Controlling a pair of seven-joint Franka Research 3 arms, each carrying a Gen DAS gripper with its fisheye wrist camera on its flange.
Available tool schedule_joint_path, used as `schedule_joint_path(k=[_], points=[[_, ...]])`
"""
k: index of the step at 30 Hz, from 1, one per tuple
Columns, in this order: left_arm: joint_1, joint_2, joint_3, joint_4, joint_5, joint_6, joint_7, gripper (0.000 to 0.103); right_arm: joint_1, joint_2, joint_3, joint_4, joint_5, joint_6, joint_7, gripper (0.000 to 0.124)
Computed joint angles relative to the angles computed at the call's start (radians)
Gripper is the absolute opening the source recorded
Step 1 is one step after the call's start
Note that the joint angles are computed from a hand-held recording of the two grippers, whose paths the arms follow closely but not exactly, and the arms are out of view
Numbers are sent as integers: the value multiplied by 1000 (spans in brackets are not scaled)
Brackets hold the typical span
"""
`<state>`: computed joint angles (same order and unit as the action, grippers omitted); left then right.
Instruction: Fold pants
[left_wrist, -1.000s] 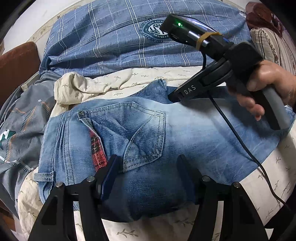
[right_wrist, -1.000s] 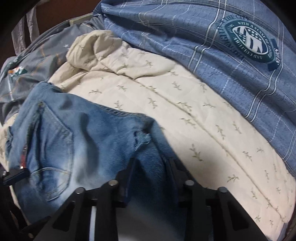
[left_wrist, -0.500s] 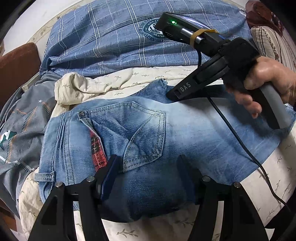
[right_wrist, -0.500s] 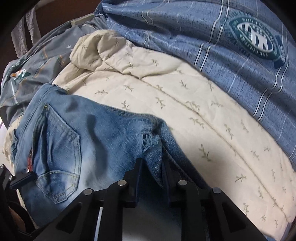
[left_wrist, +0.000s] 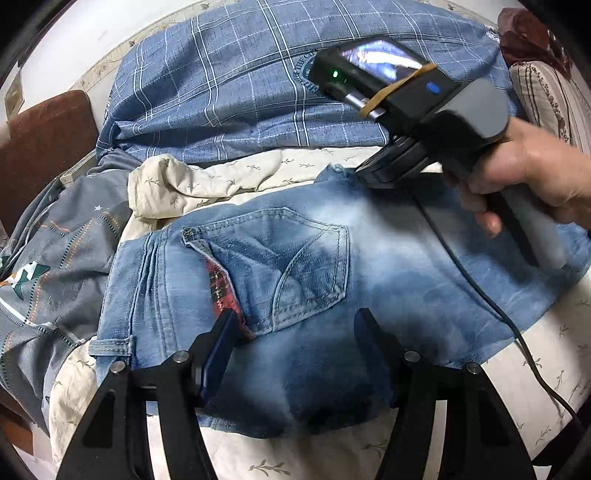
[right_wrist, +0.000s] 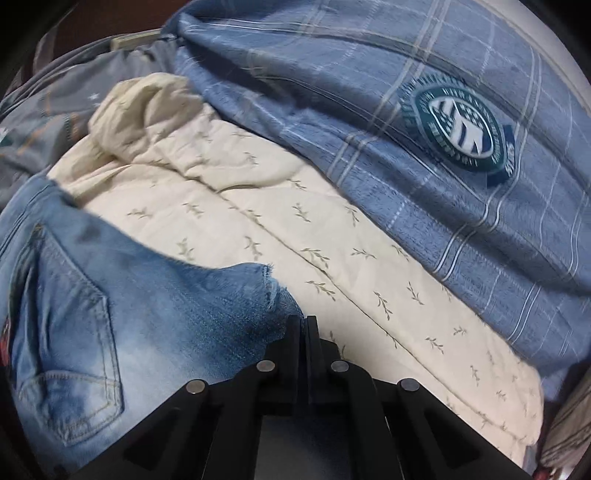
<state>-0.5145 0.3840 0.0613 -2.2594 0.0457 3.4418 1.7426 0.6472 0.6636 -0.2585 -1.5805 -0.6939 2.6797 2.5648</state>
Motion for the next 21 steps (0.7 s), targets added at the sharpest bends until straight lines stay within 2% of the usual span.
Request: schedule_joint_path(k=[1, 2, 3, 4, 7, 9, 11, 14, 16, 17, 19, 20, 21], points=[[2, 1, 5, 5, 38, -12, -27, 66, -24, 10, 23, 9, 32, 8, -20, 2], [-30, 6, 29, 8, 7, -22, 7, 66, -54, 20, 53, 15, 78, 22, -47, 2], [-97, 12, 85, 8, -40, -21, 47, 67, -67, 18, 61, 3, 111, 50, -49, 2], [-130, 17, 108, 6, -76, -16, 89, 67, -70, 11, 61, -15, 137, 77, -45, 3], [-97, 9, 86, 0, -26, -25, 76, 67, -150, -66, 129, -137, 275, 229, -92, 6], [-111, 8, 100, 0, -26, -36, 90, 67, -144, -140, 102, -267, 295, 386, -24, 6], [-128, 6, 117, -3, -25, -42, 104, 67, -79, -182, 31, -349, 329, 464, -2, 6], [-122, 1, 114, -7, -17, -48, 108, 67, 91, -230, -131, -454, 324, 489, 51, 6], [-61, -9, 62, -11, 15, -57, 91, 67, 179, -257, -204, -538, 335, 526, 71, 6], [-26, -12, 31, -12, 35, -63, 78, 67, 196, -263, -219, -565, 345, 541, 66, 6], [16, -15, -3, -16, 68, -63, 57, 67, 299, -273, -307, -638, 368, 583, 79, 6], [46, -17, -28, -17, 86, -64, 42, 67, 378, -271, -371, -676, 373, 607, 103, 6], [95, -18, -69, -17, 113, -66, 22, 67, 421, -266, -401, -699, 408, 624, 88, 6]])
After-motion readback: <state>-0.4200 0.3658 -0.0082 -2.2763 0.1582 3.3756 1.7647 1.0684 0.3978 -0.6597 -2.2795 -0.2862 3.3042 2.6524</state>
